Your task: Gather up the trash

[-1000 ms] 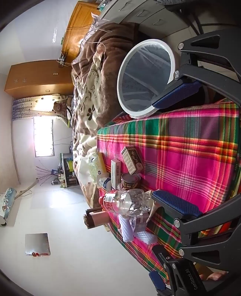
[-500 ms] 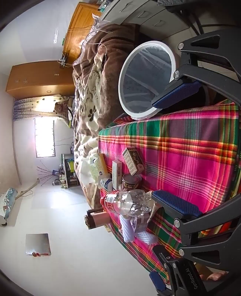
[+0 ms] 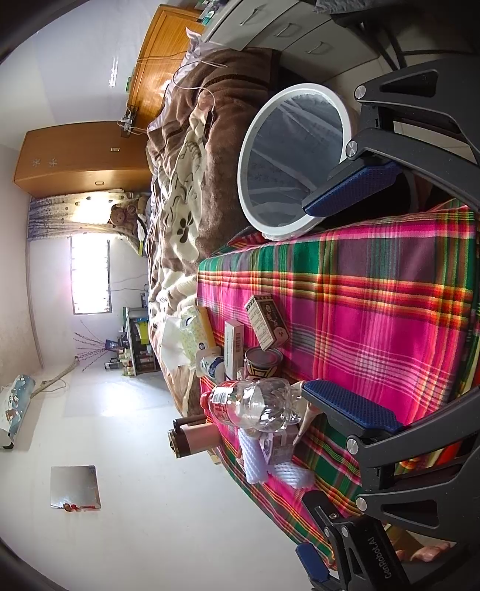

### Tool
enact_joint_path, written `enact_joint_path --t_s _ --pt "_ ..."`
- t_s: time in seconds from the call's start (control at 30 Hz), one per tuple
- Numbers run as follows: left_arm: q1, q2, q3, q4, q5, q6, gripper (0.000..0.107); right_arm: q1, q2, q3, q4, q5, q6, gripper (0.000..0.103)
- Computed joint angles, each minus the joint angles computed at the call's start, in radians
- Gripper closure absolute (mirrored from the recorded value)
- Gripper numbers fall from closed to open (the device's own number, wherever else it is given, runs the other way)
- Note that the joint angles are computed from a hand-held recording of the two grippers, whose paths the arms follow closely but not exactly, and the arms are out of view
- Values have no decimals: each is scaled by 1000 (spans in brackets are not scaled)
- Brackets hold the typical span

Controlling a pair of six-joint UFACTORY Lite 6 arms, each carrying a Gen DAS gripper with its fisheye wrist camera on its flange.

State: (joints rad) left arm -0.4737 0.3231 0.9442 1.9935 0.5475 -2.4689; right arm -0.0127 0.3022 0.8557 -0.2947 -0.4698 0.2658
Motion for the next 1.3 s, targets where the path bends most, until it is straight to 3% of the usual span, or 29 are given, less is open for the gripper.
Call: enact_joint_path --t_s 1.3 --pt "13 -8 -8 20 -8 -15 6 10 4 7 43 6 -38 11"
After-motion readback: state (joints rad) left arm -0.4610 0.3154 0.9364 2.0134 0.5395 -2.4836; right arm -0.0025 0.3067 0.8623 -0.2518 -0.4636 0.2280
